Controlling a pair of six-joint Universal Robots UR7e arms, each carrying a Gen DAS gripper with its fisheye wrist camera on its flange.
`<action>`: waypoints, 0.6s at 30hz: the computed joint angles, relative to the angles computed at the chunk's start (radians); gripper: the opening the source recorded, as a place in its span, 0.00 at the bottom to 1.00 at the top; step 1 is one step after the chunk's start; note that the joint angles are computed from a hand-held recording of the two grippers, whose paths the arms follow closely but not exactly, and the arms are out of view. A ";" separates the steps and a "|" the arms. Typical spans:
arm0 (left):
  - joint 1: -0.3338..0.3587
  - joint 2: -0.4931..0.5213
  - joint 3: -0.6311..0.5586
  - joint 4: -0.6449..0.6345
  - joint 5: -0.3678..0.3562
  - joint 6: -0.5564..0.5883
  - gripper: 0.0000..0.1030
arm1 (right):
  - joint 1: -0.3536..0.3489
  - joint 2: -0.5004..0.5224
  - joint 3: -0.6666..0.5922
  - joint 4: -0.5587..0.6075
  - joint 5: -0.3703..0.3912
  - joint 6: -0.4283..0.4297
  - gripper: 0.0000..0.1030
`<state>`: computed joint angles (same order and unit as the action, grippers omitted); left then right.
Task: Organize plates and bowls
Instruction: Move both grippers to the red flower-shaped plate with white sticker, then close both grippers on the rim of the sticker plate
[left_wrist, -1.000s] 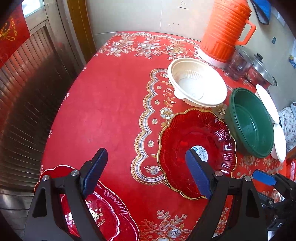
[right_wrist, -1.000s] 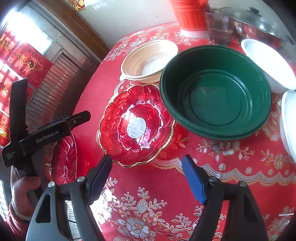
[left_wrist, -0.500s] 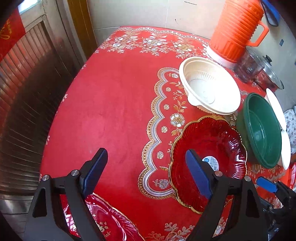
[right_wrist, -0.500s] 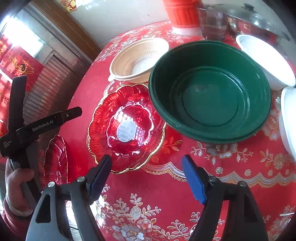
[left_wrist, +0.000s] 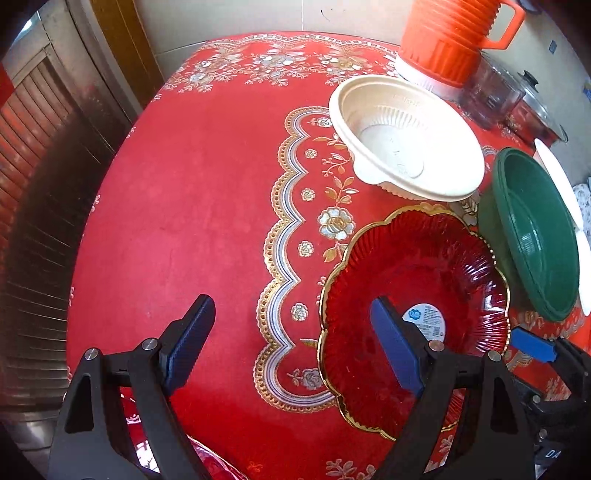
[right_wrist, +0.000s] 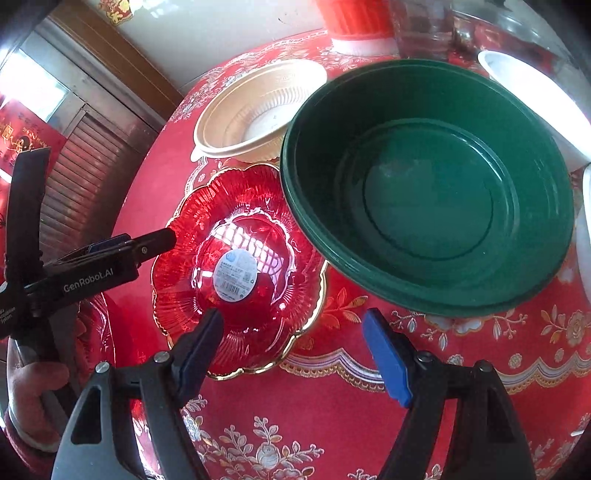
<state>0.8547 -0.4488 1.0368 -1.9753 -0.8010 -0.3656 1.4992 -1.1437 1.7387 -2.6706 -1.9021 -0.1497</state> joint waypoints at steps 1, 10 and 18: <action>0.001 0.004 -0.004 0.009 0.005 0.001 0.84 | 0.001 0.004 -0.003 -0.002 -0.005 -0.003 0.75; 0.004 0.028 -0.037 0.059 0.018 -0.008 0.84 | 0.005 0.024 -0.015 -0.022 -0.033 -0.005 0.75; 0.024 0.045 -0.083 0.103 -0.050 -0.047 0.84 | 0.004 0.039 -0.021 -0.051 -0.041 -0.043 0.75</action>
<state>0.8788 -0.4034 0.9538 -1.8726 -0.8505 -0.4130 1.5031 -1.1046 1.7180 -2.7219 -1.9431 -0.1926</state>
